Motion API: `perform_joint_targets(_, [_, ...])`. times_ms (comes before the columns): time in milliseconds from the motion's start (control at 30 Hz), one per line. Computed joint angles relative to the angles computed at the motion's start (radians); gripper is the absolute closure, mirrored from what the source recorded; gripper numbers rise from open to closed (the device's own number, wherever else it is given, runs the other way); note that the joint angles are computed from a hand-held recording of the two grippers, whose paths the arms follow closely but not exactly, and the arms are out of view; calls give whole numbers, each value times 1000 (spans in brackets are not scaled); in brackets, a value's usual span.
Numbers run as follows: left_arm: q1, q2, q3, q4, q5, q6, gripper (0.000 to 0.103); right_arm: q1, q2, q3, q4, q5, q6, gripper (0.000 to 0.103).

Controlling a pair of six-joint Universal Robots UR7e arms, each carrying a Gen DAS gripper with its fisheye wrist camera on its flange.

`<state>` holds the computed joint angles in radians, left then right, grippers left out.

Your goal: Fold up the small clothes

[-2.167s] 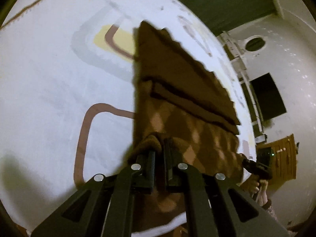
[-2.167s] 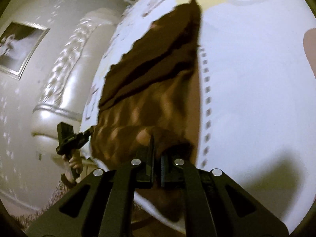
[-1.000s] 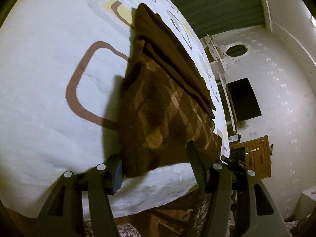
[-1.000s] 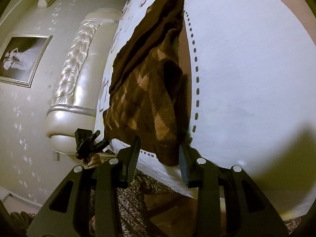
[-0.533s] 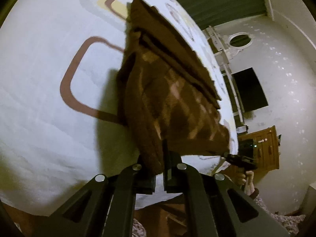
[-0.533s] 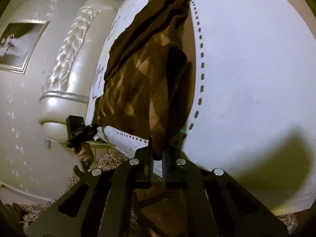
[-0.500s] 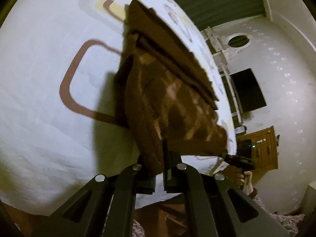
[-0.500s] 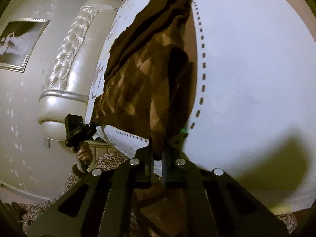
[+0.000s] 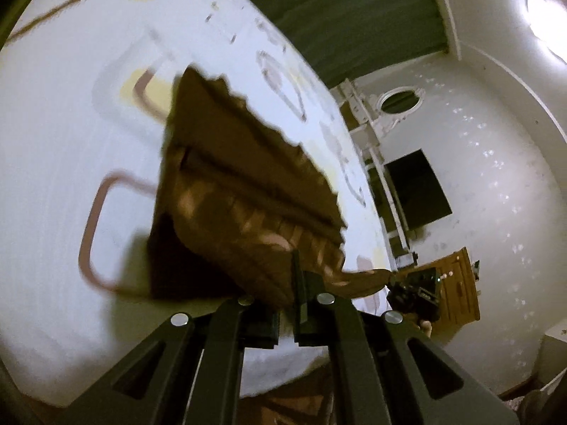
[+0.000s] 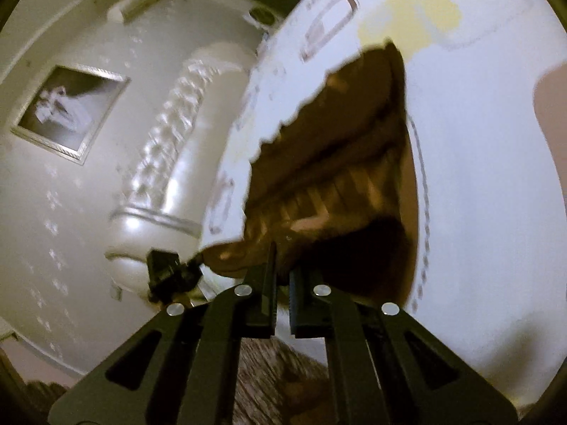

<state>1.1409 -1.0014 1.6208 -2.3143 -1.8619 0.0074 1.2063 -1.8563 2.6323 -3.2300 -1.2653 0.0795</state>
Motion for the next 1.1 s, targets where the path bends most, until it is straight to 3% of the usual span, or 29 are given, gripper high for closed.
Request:
perform_joint_targets(167, [-15,96,-122,-35,-3,-50,99,1,82,-109,-71,31,38,99])
perform_joint_targets(333, [-25,228,-293,-32,33,-92,99,13,197,-247,-79,6,64,99])
perform_joint_targets(667, [-31,494,-645,124,178,-117,99,-37,391,-492,-27,-31,111,99])
perform_joint_targets(867, [-22,575,-740,157,234,-153,99,-63,486,-588,6,-81,129,99])
perform_joint_targets(1100, [-24,603,-776,122,242,-141,99,-72,529,-625,-14,-78,132,99])
